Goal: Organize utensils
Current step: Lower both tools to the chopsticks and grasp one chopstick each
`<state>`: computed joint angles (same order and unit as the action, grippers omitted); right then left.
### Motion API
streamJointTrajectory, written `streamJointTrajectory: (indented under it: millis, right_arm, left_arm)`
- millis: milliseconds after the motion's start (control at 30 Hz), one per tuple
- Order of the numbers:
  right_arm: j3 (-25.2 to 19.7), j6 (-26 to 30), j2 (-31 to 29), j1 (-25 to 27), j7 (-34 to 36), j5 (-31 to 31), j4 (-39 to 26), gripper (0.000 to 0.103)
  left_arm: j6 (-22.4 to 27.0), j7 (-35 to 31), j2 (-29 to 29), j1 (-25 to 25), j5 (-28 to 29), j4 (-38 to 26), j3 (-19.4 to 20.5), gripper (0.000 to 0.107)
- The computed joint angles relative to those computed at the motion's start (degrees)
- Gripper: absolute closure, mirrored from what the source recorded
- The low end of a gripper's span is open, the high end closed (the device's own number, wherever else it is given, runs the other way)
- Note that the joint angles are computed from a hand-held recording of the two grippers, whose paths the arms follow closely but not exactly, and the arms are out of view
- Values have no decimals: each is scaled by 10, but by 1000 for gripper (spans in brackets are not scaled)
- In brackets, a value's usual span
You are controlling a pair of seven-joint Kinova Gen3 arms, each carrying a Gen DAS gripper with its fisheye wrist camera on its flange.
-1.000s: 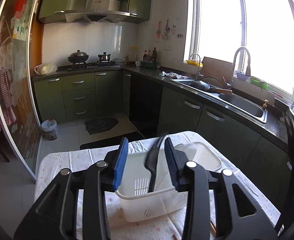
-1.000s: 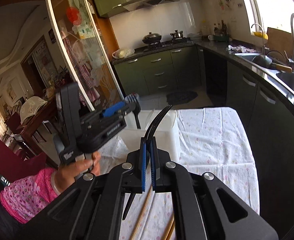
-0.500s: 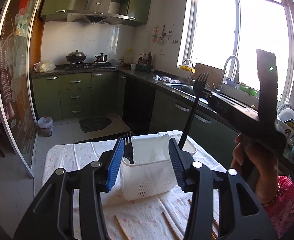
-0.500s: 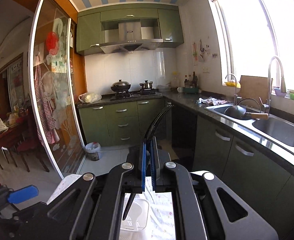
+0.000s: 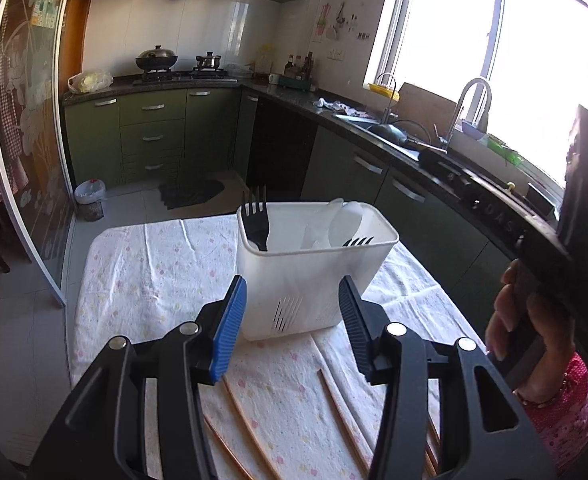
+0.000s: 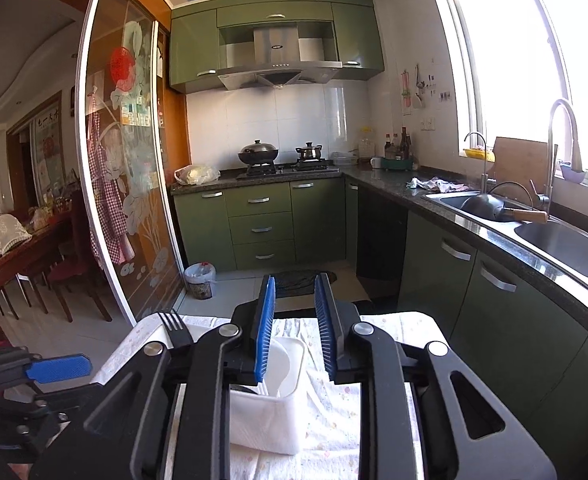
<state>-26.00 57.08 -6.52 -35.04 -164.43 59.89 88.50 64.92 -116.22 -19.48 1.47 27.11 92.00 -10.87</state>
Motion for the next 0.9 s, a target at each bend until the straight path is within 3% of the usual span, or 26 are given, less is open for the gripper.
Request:
streamJointTrajectory:
  millis: [200, 300, 400, 467, 833, 900]
  right_arm:
    - [104, 80, -37, -143, 109, -140, -11, 82]
    - [175, 111, -41, -223, 140, -210, -11, 82]
    - [236, 129, -49, -276, 174, -280, -4, 82]
    - [239, 138, -47, -259, 206, -326, -7, 82]
    - [63, 142, -32, 29, 332, -478, -17, 82]
    - [57, 144, -24, 52, 349, -502, -18, 82]
  left_arm:
    - [109, 85, 59, -33, -98, -29, 51, 62]
    - [178, 117, 104, -45, -116, -44, 60, 68]
    - [205, 144, 124, -53, -132, -42, 76, 69]
    - [207, 159, 129, -51, -149, -41, 89, 69]
    - [239, 222, 186, -47, -166, -62, 106, 72]
    - [243, 225, 191, -46, -164, -65, 107, 74]
